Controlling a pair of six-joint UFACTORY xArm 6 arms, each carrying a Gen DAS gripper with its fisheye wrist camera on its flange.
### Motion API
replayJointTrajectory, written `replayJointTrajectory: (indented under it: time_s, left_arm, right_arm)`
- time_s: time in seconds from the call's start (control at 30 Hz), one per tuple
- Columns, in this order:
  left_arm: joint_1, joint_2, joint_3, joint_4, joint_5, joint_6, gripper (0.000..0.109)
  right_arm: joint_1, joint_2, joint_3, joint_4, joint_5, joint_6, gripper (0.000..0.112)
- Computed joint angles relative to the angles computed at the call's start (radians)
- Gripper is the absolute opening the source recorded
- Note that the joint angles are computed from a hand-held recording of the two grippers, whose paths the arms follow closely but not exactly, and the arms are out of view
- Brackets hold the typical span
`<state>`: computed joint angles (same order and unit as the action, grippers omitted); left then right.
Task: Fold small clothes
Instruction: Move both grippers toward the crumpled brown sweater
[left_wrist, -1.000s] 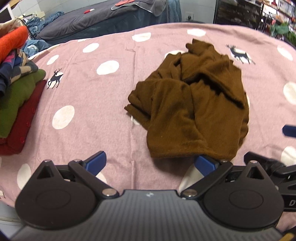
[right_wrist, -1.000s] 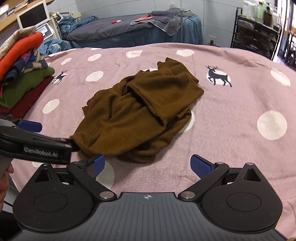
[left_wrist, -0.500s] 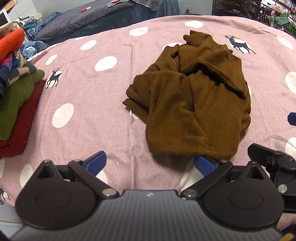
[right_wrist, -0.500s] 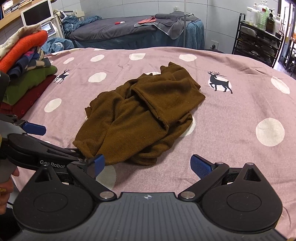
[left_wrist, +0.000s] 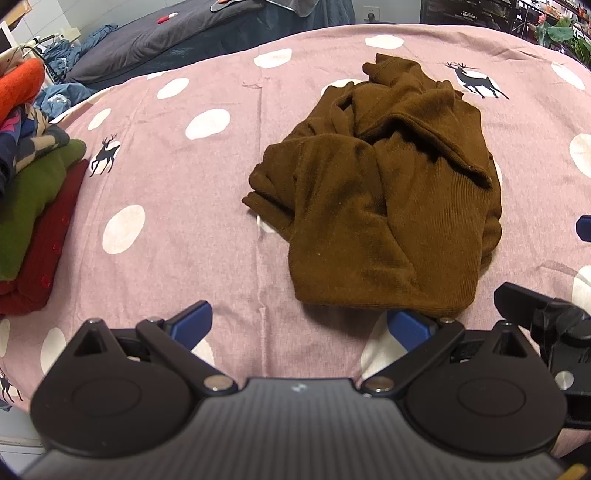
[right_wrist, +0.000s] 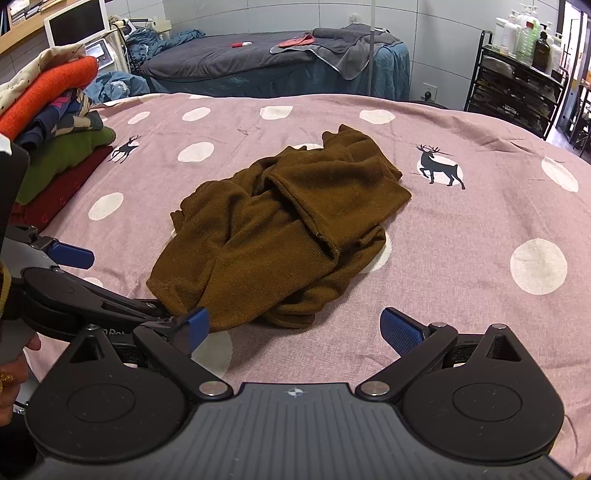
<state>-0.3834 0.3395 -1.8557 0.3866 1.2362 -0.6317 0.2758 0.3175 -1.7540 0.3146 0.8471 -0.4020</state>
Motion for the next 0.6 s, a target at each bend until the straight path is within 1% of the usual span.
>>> replayJointTrajectory:
  time_s: [0.6]
  left_arm:
    - [0.006, 0.004, 0.003, -0.003, 0.009, 0.006, 0.103]
  right_arm:
    - [-0.001, 0.002, 0.005, -0.008, -0.005, 0.006, 0.103]
